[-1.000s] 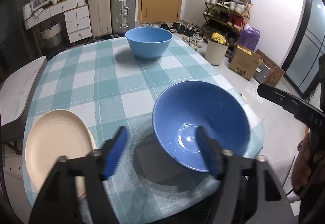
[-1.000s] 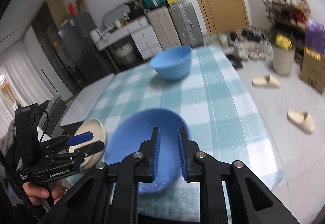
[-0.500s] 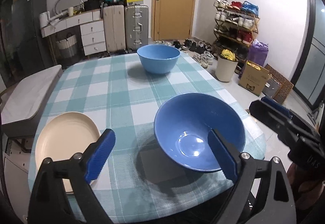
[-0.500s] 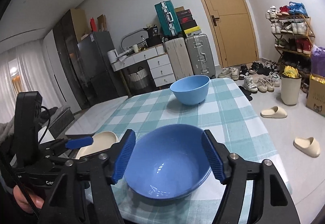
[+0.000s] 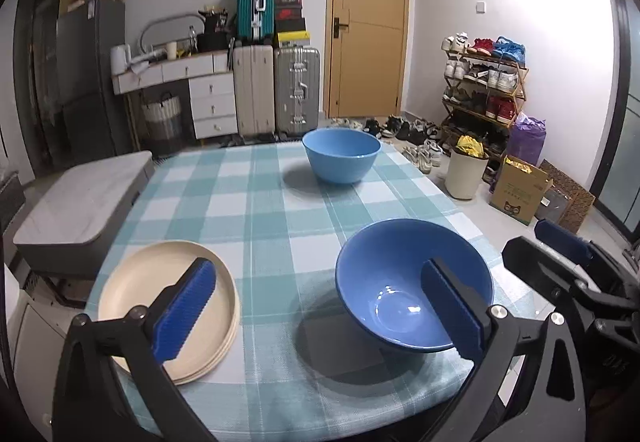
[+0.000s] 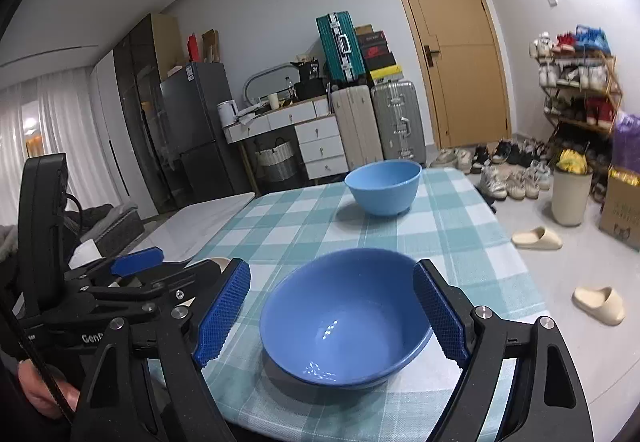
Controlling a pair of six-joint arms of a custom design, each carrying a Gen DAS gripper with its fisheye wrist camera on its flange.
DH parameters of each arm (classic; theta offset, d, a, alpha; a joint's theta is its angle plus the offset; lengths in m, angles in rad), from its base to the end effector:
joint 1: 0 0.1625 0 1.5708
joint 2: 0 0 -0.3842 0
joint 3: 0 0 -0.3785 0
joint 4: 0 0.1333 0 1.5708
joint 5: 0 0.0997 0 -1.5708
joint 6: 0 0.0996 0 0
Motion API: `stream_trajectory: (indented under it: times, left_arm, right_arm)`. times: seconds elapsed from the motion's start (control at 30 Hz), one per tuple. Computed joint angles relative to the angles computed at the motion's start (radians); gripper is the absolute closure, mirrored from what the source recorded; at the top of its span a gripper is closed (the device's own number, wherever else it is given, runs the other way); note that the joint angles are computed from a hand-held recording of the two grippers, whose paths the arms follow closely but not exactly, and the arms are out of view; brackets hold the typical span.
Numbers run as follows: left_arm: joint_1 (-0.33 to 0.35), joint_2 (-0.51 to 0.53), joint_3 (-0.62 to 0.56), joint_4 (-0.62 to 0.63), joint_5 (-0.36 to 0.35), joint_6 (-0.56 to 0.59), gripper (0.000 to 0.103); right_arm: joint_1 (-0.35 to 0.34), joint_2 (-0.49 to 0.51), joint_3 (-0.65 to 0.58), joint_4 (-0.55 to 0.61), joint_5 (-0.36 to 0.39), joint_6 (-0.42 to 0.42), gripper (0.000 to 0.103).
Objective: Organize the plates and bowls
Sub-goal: 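Pull both tools back and move them over the blue bowls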
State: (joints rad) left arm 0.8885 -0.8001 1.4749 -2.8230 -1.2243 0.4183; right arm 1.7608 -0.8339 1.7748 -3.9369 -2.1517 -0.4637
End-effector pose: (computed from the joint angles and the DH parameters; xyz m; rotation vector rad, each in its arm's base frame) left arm -0.3103 -0.6470 0.1776 1.3155 2.4174 -0.8725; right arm 0.1864 -0.5527 0.2277 0.1471 -1.9820 1.5687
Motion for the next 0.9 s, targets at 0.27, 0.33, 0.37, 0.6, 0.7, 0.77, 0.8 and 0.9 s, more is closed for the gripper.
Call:
stream_trajectory:
  times: [0.27, 0.33, 0.37, 0.6, 0.7, 0.77, 0.8, 0.9]
  left_arm:
    - [0.004, -0.031, 0.006, 0.003, -0.047, 0.028, 0.0]
    - [0.002, -0.034, 0.001, -0.004, -0.041, 0.029, 0.0]
    - [0.001, -0.037, 0.001, -0.007, -0.038, 0.029, 0.0]
    - [-0.005, -0.027, -0.061, -0.016, -0.012, 0.046, 0.0]
    - [-0.009, -0.008, -0.108, -0.008, 0.006, 0.081, 0.0]
    - [-0.011, 0.01, -0.153, -0.006, 0.001, 0.106, 0.0]
    - [-0.011, 0.016, -0.165, -0.008, -0.002, 0.111, 0.0]
    - [-0.012, 0.056, -0.26, 0.056, -0.015, 0.12, 0.0]
  right_arm:
    - [0.063, -0.017, -0.023, 0.009, -0.037, -0.058, 0.016]
    - [0.088, -0.014, -0.045, -0.006, -0.054, -0.099, 0.016]
    - [0.103, -0.021, -0.052, 0.004, -0.053, -0.112, 0.016]
    - [0.185, -0.052, -0.145, 0.132, -0.152, -0.129, 0.016]
    - [0.206, -0.07, -0.192, 0.208, -0.188, -0.114, 0.016]
    - [0.218, -0.077, -0.231, 0.246, -0.207, -0.122, 0.016]
    - [0.221, -0.085, -0.251, 0.275, -0.21, -0.121, 0.016]
    - [0.223, -0.097, -0.315, 0.372, -0.221, -0.092, 0.016]
